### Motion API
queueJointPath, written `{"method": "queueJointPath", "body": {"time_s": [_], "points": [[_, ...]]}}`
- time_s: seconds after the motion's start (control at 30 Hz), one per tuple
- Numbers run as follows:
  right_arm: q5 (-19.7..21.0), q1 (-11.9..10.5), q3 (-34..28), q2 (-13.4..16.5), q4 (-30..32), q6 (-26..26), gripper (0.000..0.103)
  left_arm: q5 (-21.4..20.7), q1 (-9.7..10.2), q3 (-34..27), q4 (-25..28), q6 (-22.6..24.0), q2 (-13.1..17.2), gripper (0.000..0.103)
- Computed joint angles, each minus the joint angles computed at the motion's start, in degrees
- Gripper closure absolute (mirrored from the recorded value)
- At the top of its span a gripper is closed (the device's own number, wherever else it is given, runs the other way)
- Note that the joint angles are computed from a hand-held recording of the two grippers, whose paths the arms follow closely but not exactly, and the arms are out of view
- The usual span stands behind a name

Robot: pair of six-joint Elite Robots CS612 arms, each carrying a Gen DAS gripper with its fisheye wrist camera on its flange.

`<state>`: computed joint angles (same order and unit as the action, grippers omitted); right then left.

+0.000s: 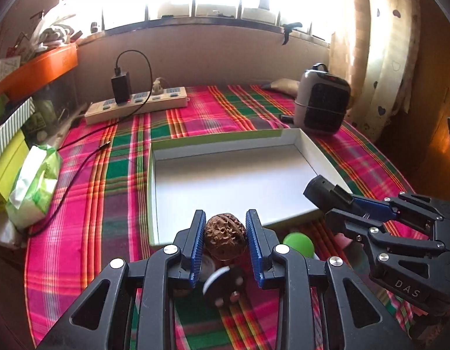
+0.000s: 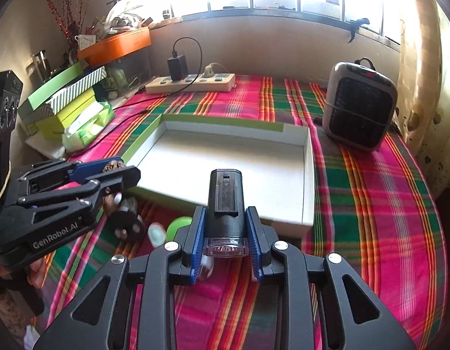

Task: Organize objects
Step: 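Carry the walnut in the left gripper into the white box while the right carries the black device there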

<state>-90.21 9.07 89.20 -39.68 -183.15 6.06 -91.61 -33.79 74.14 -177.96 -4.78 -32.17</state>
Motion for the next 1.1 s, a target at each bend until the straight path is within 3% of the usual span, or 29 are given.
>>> {"method": "queueJointPath", "body": {"time_s": [0.7,1.1], "points": [[0.3,-1.1,-13.5,6.2,12.6,2.8,0.074,-0.1,0.92,-18.4,16.5,-0.7,8.5,0.077],[-1.1,-1.4,-16.5,8.0,15.9,3.8,0.074,0.6,0.93,-23.6,21.8,-0.3,11.1,0.077]]}}
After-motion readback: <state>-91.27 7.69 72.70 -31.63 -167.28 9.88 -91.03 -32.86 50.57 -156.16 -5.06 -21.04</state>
